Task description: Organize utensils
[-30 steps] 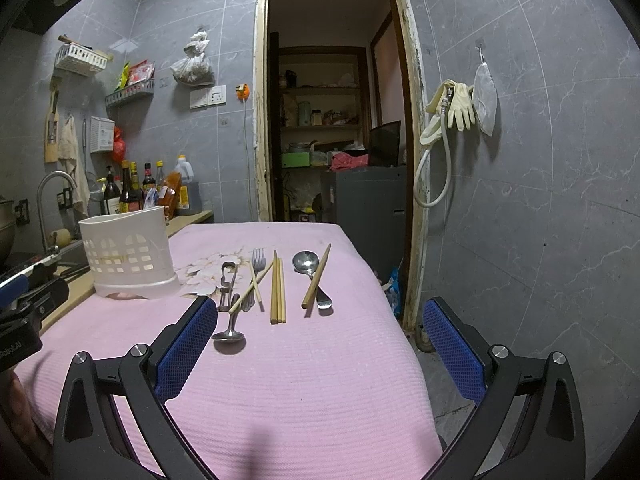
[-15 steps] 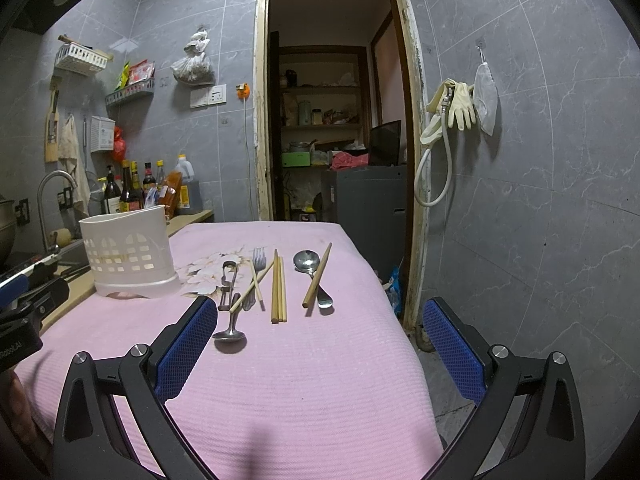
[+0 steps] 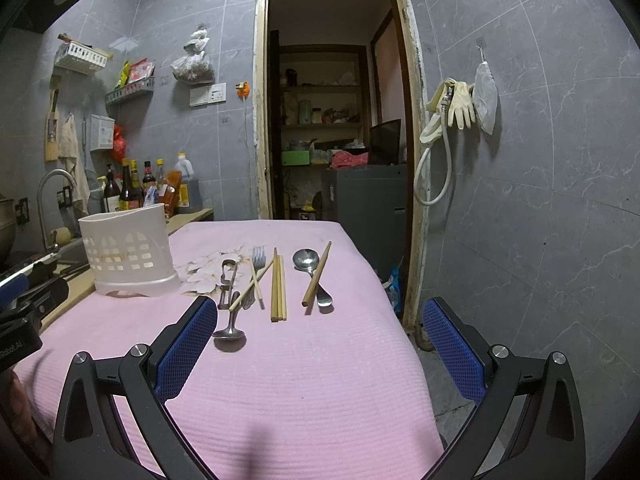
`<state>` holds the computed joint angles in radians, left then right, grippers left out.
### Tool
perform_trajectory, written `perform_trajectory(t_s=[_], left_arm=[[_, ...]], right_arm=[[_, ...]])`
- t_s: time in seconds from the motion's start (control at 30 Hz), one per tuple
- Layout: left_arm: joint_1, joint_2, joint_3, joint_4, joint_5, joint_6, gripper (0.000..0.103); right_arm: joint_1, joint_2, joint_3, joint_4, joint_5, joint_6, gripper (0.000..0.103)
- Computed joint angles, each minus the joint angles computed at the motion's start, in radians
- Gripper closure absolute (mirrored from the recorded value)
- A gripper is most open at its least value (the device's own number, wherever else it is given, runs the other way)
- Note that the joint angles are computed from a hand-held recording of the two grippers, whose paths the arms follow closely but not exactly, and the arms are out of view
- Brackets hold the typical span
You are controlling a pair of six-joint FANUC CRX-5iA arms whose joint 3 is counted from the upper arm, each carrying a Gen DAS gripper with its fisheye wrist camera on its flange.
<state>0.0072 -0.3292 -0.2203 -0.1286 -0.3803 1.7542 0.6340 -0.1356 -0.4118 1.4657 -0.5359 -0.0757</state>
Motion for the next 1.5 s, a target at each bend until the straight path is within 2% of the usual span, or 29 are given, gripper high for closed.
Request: perform_trajectory(t_s=[0.17,0.2,0.3,0.4,0.47,0.57,0.7,0.87,0.9,0.97,1.03,1.1,1.23,1.37,1.43,1.5], left_arm=[[0.006,-0.006,0.002,0.021,-0.014,-0.014,0.004],[0.03,-0.015,-0.034,0.068,0.015,-0.064,0.004],[0.03,-0.006,-0.025,0.085,-0.001,-0.094,0.004],[0.008,0.029,0.018,0.051,-0.032,-0.068,0.004],[-0.018,0.059,0.07,-0.024,-0.068,-0.014,0.004],[-0.044,0.101,0.138,-0.098,-0.11,0.033,0.004],[-0.054,0.154,0.2,-0.104,-0.129,0.027,0.004],[-0.056,0.245,0.297,-0.049,-0.166,-0.046,0.004],[-0.055,0.268,0.322,-0.032,-0.181,-0.067,0.004],[-0.051,0.309,0.365,0.013,-0.21,-0.114,0.004],[-0.055,0.364,0.429,0.055,-0.254,-0.158,0.004],[-0.058,0.409,0.475,0.096,-0.282,-0.218,0.004],[-0.073,0.505,0.592,0.113,-0.355,-0.263,0.004],[-0.087,0.627,0.761,0.092,-0.482,-0.249,0.004],[-0.086,0.668,0.811,0.107,-0.514,-0.257,0.005],[-0.091,0.729,0.898,0.094,-0.577,-0.253,0.008]], right_arm=[[-0.007,0.006,0.002,0.005,0.003,-0.002,0.0],[-0.006,0.005,0.0,0.007,-0.002,-0.005,0.0],[-0.023,0.011,0.006,0.009,0.0,-0.003,0.0],[-0.005,0.029,0.034,-0.034,-0.054,0.049,0.0],[-0.007,0.037,0.042,-0.019,-0.075,0.056,0.0],[-0.035,0.046,0.048,0.048,-0.061,0.042,0.0],[-0.089,0.073,0.084,0.122,-0.018,0.043,0.0],[-0.141,0.133,0.177,0.066,0.068,0.173,0.0],[-0.144,0.149,0.199,0.037,0.075,0.212,0.0],[-0.14,0.189,0.266,-0.099,0.081,0.351,0.0],[-0.128,0.235,0.354,-0.3,0.072,0.537,0.0],[-0.123,0.273,0.421,-0.42,0.043,0.655,0.0],[-0.123,0.361,0.589,-0.681,-0.023,0.918,0.0],[-0.14,0.458,0.81,-0.997,-0.135,1.197,0.0],[-0.161,0.514,0.936,-1.148,-0.207,1.318,0.0],[-0.18,0.564,1.039,-1.247,-0.275,1.381,0.0]])
